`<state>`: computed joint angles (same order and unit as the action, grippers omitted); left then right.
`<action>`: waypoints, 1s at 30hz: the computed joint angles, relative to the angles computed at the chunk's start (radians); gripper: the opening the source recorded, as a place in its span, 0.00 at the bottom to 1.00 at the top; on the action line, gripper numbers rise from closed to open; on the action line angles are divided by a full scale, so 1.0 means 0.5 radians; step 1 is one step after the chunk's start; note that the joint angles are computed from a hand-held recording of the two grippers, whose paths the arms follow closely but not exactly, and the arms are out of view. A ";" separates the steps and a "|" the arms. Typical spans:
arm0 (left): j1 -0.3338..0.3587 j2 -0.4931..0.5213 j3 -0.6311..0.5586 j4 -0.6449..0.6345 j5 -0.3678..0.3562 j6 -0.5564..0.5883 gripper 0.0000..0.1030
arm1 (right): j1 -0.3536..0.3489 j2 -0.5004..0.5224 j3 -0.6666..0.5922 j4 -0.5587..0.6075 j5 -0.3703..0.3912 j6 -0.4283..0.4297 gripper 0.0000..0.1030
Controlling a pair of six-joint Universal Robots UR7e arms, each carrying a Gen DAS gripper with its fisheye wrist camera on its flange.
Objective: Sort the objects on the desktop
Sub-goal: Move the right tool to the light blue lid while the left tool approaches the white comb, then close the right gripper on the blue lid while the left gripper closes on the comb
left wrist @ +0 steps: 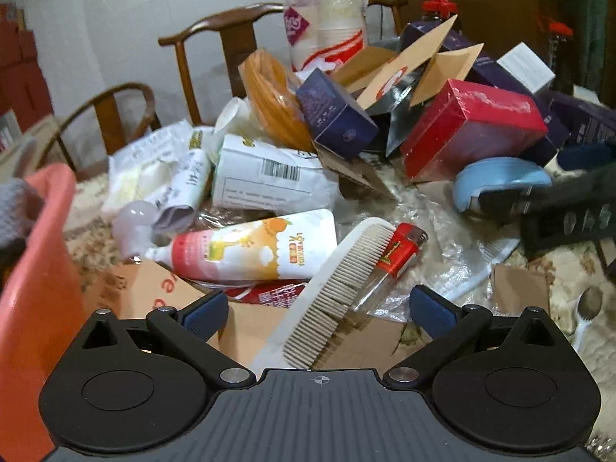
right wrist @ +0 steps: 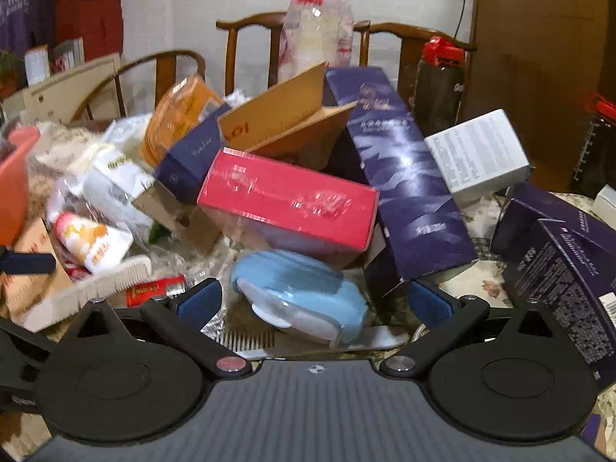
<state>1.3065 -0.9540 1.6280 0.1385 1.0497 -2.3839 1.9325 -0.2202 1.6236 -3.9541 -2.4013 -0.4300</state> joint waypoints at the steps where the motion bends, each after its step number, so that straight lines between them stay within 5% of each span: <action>1: 0.007 0.002 -0.004 -0.005 0.011 -0.001 1.00 | -0.004 0.016 -0.020 0.013 -0.006 -0.033 0.99; 5: 0.006 -0.008 0.025 -0.059 0.017 0.044 0.99 | -0.018 0.085 -0.109 0.013 -0.065 -0.144 0.97; 9: 0.012 -0.019 0.042 -0.081 0.060 0.085 0.87 | -0.054 0.044 -0.045 0.082 0.029 0.016 0.75; 12: 0.019 -0.048 0.081 -0.072 0.149 0.139 0.67 | -0.059 0.025 -0.012 0.070 0.057 0.072 0.72; 14: 0.028 -0.067 0.102 -0.041 0.218 0.179 0.42 | -0.056 0.038 -0.008 0.027 0.057 0.048 0.71; 17: 0.037 -0.093 0.125 0.021 0.279 0.181 0.23 | -0.041 0.047 0.008 -0.004 0.054 0.030 0.70; 30: 0.038 -0.221 0.264 -0.099 0.265 0.225 0.18 | -0.043 -0.090 0.270 0.066 0.313 0.117 0.68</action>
